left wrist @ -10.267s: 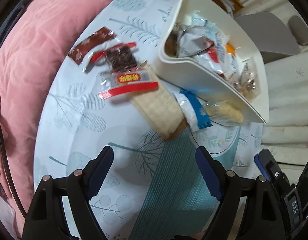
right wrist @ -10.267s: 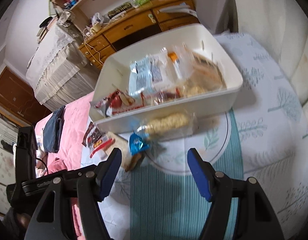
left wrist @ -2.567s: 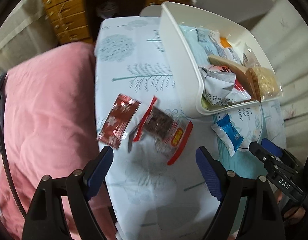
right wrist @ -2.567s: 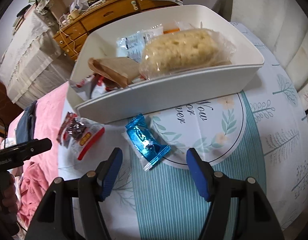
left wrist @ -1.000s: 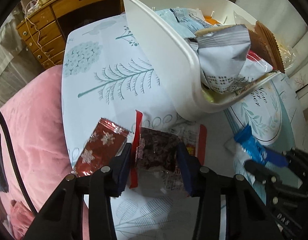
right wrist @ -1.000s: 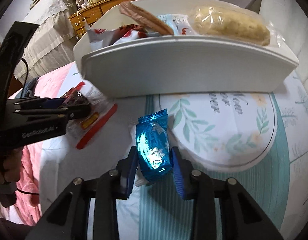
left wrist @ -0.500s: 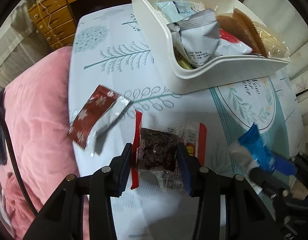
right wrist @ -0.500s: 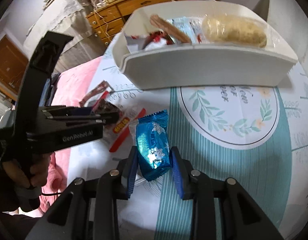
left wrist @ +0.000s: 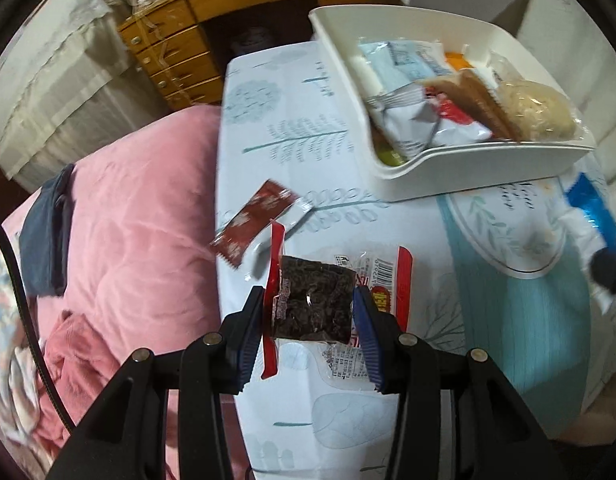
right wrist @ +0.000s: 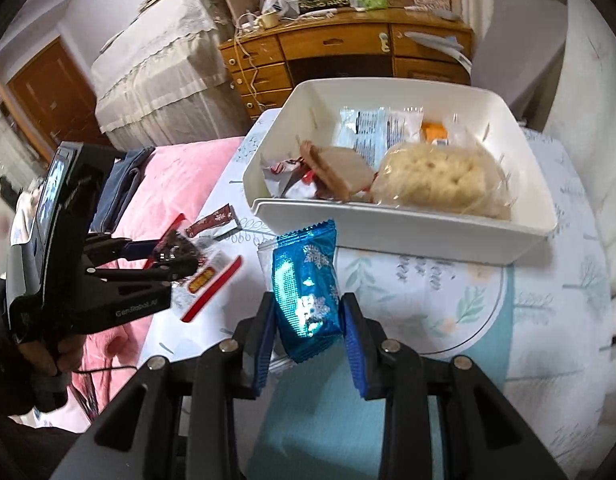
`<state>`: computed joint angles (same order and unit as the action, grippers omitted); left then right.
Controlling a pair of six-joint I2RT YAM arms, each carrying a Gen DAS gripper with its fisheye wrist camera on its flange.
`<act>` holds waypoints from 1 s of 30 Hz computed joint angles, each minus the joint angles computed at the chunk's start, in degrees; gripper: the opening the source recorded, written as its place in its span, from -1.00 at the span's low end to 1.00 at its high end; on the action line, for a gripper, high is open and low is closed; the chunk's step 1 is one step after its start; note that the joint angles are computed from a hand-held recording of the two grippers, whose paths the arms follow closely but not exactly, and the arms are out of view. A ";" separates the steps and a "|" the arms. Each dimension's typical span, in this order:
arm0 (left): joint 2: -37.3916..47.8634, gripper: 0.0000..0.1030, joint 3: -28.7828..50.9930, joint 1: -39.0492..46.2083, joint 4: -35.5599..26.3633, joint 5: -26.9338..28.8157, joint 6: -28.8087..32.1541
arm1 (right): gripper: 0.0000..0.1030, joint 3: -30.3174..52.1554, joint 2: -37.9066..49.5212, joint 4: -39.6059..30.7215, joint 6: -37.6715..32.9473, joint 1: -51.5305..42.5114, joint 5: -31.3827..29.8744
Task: Organize snacks
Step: 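Lift the jerky packet with left tool while right tool lifts the blue candy toward the basket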
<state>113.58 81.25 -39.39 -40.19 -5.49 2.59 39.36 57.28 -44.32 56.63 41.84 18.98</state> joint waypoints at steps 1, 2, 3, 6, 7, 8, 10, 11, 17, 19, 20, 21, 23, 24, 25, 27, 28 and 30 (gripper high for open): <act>-0.37 -0.18 -0.85 0.50 0.53 -0.14 -0.56 | -0.37 -0.29 -0.72 -0.35 -1.13 -0.50 -0.70; -0.18 -0.18 -0.92 1.08 0.87 -0.29 -1.05 | -0.37 -0.74 -1.33 -0.44 -2.44 -1.22 -1.62; -0.25 -0.18 -1.25 1.66 1.27 -0.46 -1.38 | -0.37 -0.82 -1.78 -0.73 -3.63 -1.94 -2.55; -1.29 -0.18 -3.46 4.04 2.98 -1.46 -3.13 | -0.38 -1.91 -2.56 -0.14 -6.62 -3.40 -5.11; -1.84 -0.18 -4.31 5.16 3.52 -1.48 -3.77 | -0.38 -2.15 -2.64 0.30 -7.77 -3.98 -6.07; -2.56 -0.18 -5.34 6.20 4.17 -1.29 -4.16 | -0.38 -2.04 -2.63 0.35 -8.14 -3.94 -6.39; -4.04 -0.18 -7.34 8.36 5.19 -1.26 -4.67 | -0.38 -1.86 -2.03 1.34 -9.61 -4.35 -7.19; -4.88 -0.18 -8.53 9.30 5.67 -1.31 -4.64 | -0.38 -1.62 -1.51 1.86 -10.26 -4.47 -7.53; -9.00 -0.18 -15.17 14.55 7.29 0.80 -2.18 | -0.37 0.14 1.75 4.99 -10.48 -3.19 -7.41; -10.17 -0.18 -17.36 16.02 7.38 1.56 -1.19 | -0.37 0.99 3.10 5.61 -9.21 -2.04 -6.40; -10.67 -0.18 -18.38 16.64 7.39 2.03 -0.81 | -0.37 1.55 3.92 5.91 -8.31 -1.31 -5.81; -11.43 -0.18 -19.55 17.66 7.06 2.69 0.06 | -0.37 2.00 4.62 6.15 -7.40 -0.60 -5.21; -12.88 -0.18 -21.34 19.28 6.20 3.69 1.51 | -0.37 3.11 6.03 6.43 -5.22 1.02 -3.75; -13.31 -0.18 -21.87 19.73 5.89 4.15 1.92 | -0.37 3.76 6.81 6.45 -4.04 1.80 -2.98; -13.97 -0.18 -22.56 20.47 5.31 4.90 2.64 | -0.37 4.12 7.24 6.47 -3.39 2.16 -2.50; -15.47 -0.18 -23.49 21.67 3.56 6.35 3.87 | -0.37 5.37 8.39 6.03 -1.42 3.48 -0.94; -16.47 -0.18 -23.91 22.13 2.64 7.24 4.62 | -0.37 5.96 8.81 5.74 -0.62 4.01 -0.27; -18.23 -0.18 -24.55 22.59 1.23 8.58 5.49 | -0.37 7.12 9.58 4.93 1.06 5.32 1.38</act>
